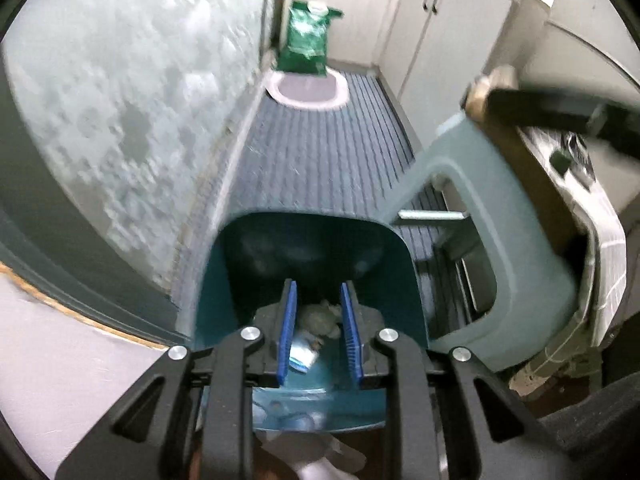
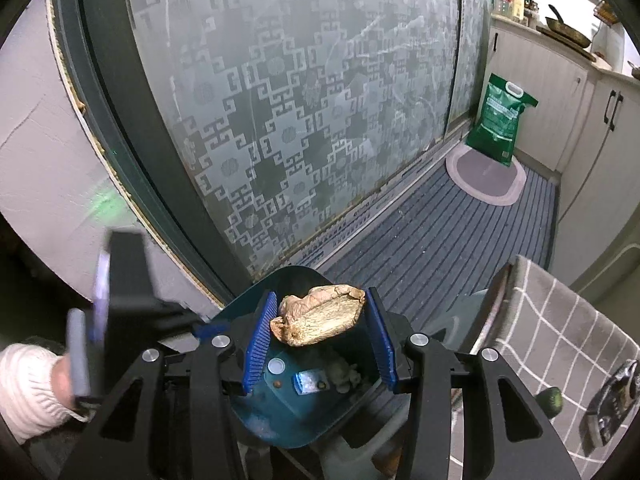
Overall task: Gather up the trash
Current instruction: 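Grasp the nut shell with the left tool and drop it into the bin, then hold the ginger over the teal bin and open the right tool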
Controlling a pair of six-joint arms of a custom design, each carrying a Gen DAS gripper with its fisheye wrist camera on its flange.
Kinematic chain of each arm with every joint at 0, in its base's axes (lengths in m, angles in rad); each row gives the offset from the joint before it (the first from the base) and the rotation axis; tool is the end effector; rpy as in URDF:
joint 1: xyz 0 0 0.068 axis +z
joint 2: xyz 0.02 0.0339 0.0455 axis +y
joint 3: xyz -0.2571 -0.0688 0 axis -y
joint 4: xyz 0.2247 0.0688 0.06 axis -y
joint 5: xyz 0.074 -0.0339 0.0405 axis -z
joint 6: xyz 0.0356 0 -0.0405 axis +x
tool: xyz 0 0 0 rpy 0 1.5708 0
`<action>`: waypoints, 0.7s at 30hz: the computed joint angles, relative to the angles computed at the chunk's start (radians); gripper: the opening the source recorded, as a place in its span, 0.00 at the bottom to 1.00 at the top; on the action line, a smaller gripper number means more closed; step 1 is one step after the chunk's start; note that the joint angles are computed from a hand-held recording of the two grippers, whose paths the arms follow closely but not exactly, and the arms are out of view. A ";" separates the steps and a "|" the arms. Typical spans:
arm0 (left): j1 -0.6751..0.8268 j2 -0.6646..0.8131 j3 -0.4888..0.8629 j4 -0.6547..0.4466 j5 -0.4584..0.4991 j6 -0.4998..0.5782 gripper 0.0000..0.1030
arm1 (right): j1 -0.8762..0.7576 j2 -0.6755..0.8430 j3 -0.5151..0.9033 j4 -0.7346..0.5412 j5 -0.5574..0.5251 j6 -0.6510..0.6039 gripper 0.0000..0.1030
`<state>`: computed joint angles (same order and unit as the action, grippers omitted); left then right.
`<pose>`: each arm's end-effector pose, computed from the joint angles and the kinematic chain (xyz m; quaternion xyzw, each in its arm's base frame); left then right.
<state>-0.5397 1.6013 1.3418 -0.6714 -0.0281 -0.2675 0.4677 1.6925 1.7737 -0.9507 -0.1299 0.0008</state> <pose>0.2800 -0.1666 0.2829 0.1244 0.9410 -0.1112 0.2945 0.3021 0.1578 0.3632 -0.2385 0.9066 0.1389 0.3193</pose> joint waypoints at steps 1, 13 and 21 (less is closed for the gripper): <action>-0.001 -0.024 0.002 -0.007 -0.038 0.009 0.24 | 0.006 0.005 -0.007 0.006 0.005 0.007 0.44; 0.080 -0.172 0.053 -0.064 -0.014 -0.024 0.22 | 0.092 0.128 -0.097 0.040 0.022 0.050 0.44; 0.073 -0.242 0.089 -0.089 -0.011 -0.032 0.22 | 0.147 0.224 -0.129 0.060 0.070 0.073 0.44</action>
<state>-0.4671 1.3591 1.4304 -0.7608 -0.0395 -0.2993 0.6147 1.9161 1.6449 -0.8905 -0.0600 0.0738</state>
